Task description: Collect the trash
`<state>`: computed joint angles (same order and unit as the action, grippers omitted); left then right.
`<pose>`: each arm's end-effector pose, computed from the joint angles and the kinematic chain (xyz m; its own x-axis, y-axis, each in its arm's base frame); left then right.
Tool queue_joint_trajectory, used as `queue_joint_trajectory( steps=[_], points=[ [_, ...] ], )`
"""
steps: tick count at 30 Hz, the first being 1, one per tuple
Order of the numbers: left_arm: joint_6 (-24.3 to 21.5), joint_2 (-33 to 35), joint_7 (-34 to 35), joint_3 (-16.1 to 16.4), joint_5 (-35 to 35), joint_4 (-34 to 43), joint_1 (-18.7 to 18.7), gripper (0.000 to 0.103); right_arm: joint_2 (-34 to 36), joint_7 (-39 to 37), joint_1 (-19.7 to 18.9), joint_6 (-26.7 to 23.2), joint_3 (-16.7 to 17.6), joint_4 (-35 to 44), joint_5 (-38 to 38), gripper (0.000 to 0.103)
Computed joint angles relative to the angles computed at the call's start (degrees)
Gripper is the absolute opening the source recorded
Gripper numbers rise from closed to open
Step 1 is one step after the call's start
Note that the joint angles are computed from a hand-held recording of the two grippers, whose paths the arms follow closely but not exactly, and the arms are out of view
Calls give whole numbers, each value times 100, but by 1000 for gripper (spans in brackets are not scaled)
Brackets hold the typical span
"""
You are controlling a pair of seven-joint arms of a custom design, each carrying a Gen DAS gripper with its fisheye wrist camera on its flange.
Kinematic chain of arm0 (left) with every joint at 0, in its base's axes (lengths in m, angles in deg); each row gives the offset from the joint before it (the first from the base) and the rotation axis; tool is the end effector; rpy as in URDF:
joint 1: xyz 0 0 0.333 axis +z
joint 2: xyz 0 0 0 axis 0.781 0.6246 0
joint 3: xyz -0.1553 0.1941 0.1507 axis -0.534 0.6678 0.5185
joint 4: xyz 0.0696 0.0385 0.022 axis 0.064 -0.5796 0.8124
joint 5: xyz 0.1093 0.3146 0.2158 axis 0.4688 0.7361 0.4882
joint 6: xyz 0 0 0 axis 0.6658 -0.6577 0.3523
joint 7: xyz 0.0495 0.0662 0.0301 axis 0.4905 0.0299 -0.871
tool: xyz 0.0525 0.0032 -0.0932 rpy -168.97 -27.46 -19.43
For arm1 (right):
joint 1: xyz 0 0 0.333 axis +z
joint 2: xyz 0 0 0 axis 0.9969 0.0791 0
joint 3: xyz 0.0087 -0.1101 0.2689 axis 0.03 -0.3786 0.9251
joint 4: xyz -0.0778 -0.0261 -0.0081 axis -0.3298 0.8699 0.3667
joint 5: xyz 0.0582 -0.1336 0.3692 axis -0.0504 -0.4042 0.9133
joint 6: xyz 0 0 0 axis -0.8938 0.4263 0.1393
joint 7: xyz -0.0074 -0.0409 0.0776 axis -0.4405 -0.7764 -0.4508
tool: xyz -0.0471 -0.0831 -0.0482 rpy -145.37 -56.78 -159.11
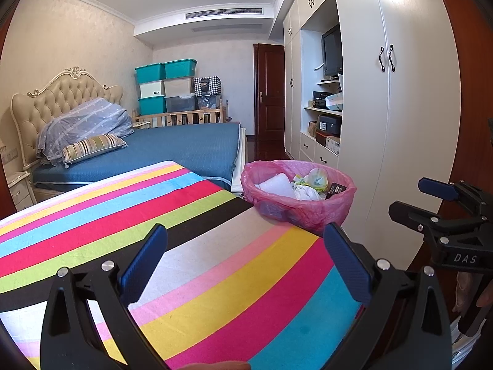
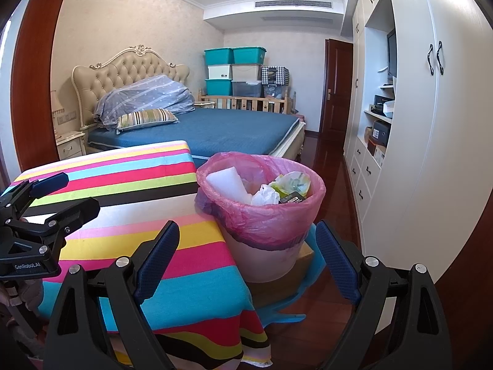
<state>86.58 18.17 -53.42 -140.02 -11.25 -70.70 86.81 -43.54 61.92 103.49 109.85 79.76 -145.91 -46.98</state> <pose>0.3868 -0.3743 0.4884 0.0269 -0.9996 -0.0076 -0.3721 -0.0030 -0.9282 0.4184 0.1846 0.4861 0.4025 -0.9142 0.0466 -0.3579 -0.2040 -0.9112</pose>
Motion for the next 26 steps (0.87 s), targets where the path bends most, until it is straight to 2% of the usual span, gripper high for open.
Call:
queue_joint_trajectory(
  steps=[12, 15, 19, 22, 24, 26],
  points=[
    [14, 5, -22, 54, 23, -44, -40, 98, -8, -8, 10, -14, -4, 1, 18, 84],
    [-186, 75, -31, 68, 0, -15, -104, 98, 18, -13, -15, 12, 24, 8, 33, 84],
    [-113, 77, -102, 213, 131, -114, -215, 98, 35, -29, -10, 20, 37, 9, 26, 84],
    [-169, 239, 14, 605, 174, -270, -580, 98, 81, -28, 30, -24, 115, 44, 35, 84],
    [-303, 271, 116, 1087, 190, -491, -1046, 98, 133, -1, 275, -133, 39, 124, -42, 85],
    [-545, 207, 352, 1796, 103, -845, -1715, 98, 226, 16, 765, -282, -226, 261, -215, 84]
  ],
)
